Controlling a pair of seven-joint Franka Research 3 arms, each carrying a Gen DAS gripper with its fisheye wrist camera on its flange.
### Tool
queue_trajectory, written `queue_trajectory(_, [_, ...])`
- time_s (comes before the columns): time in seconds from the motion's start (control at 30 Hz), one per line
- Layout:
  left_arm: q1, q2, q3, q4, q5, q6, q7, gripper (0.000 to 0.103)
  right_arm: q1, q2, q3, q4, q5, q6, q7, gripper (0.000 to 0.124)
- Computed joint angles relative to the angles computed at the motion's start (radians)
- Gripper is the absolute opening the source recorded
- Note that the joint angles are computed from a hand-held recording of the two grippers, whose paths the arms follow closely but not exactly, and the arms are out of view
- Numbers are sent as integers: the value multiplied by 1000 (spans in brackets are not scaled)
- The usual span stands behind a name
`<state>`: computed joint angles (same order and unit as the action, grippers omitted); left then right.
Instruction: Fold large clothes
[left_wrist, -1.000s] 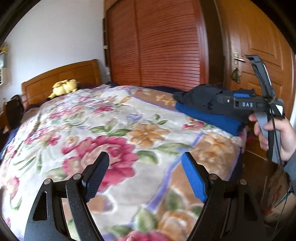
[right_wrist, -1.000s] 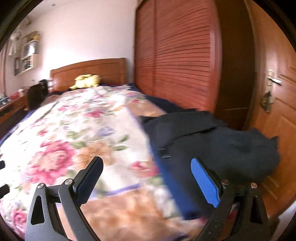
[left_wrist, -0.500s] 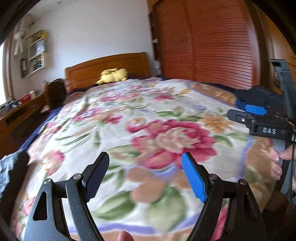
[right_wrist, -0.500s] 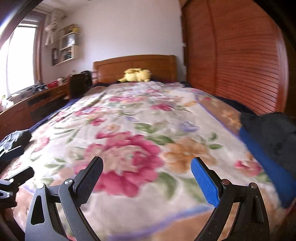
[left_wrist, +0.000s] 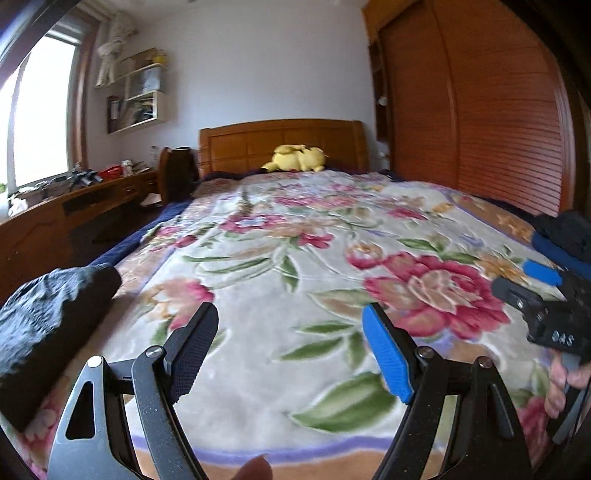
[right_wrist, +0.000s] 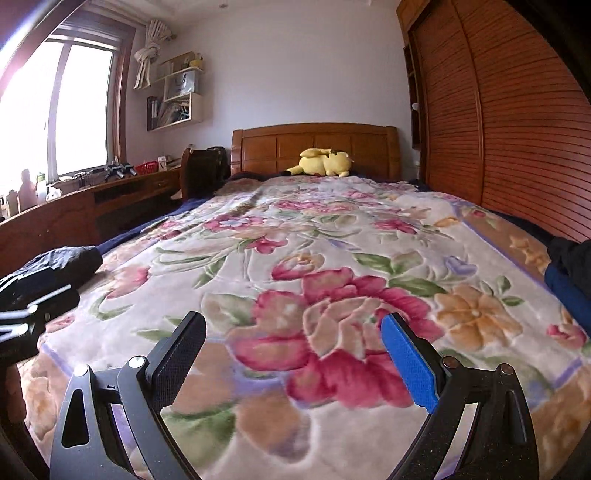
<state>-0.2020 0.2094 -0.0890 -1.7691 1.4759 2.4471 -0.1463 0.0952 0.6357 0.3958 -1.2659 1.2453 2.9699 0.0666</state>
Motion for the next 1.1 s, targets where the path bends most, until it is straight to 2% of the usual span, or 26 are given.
queue_trajectory(0.1, [4,-11,10,-27,58,-10,-83,81,23,44,-5,50,-29,7,9,96])
queue_trajectory(0.2, [8,-15,7,-42,96,-27,-130,81,18,68,20,74,-34,23,-10,96])
queue_trajectory(0.3, [18,-12,4,-44,100,-20,-139,81,13,74,37,67,-45,37,-23,96])
queue_trajectory(0.33, [19,-8,3,-41,94,-21,-135,81,-9,60,67,39,-15,49,-64,96])
queue_trajectory(0.47, [15,-4,1,-42,100,-33,-133,81,-22,47,80,24,30,47,-102,96])
queue_trajectory(1.1, [18,-11,-3,-56,106,-35,-141,81,12,41,26,35,112,24,-121,96])
